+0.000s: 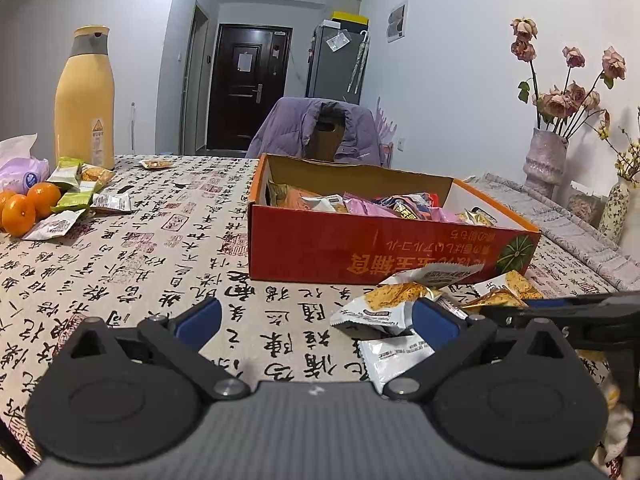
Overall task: Organize snacks
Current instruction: 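Grasp a white biscuit packet with the left tool while the right tool grasps another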
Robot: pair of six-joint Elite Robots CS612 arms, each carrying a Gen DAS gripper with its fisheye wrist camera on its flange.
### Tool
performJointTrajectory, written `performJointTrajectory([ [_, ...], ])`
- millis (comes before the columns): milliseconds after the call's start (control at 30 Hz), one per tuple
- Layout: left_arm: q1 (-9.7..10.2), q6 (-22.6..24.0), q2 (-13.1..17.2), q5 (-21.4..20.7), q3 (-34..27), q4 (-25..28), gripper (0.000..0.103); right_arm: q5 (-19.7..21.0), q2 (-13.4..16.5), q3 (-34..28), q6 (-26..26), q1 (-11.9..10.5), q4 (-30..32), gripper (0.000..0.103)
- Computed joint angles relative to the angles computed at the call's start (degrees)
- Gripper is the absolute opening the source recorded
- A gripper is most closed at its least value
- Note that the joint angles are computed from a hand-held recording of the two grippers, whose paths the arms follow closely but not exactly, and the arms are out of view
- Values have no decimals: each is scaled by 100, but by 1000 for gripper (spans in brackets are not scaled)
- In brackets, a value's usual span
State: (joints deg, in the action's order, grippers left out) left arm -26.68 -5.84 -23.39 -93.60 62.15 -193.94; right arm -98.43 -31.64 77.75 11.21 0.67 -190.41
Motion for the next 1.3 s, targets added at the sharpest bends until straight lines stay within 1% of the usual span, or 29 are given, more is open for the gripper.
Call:
performJointTrajectory([
  [133, 1, 1, -1, -16, 5, -2, 103, 41, 0, 36, 0, -5, -75, 42],
  [267, -3, -12, 1, 0, 7, -32, 103, -21, 1, 85, -66, 14, -235, 39],
  [433, -8, -23, -8, 31, 21, -26, 103, -114, -29, 222, -76, 27, -607, 38],
  [567, -27, 8, -25, 144, 27, 60, 103, -193, -93, 380, -51, 12, -934, 38],
  [733, -73, 156, -86, 240, 13, 428, 103, -279, -163, 566, -7, -17, -1212, 38],
  [867, -69, -24, -147, -117, 16, 701, 103, -329, -199, 688, 55, -38, -1326, 38],
  [1000, -155, 141, -169, -123, 30, 836, 103, -344, -214, 760, 97, -54, -1384, 38],
  [1067, -189, 133, -172, -157, 13, 954, 103, -357, -221, 791, 100, -60, -1422, 38],
  [1200, -254, 53, -185, -91, -23, 1218, 103, -362, -235, 854, 145, -76, -1488, 39],
  [1300, -311, 13, -188, 72, -40, 1364, 103, -340, -241, 894, 183, -95, -1516, 38],
])
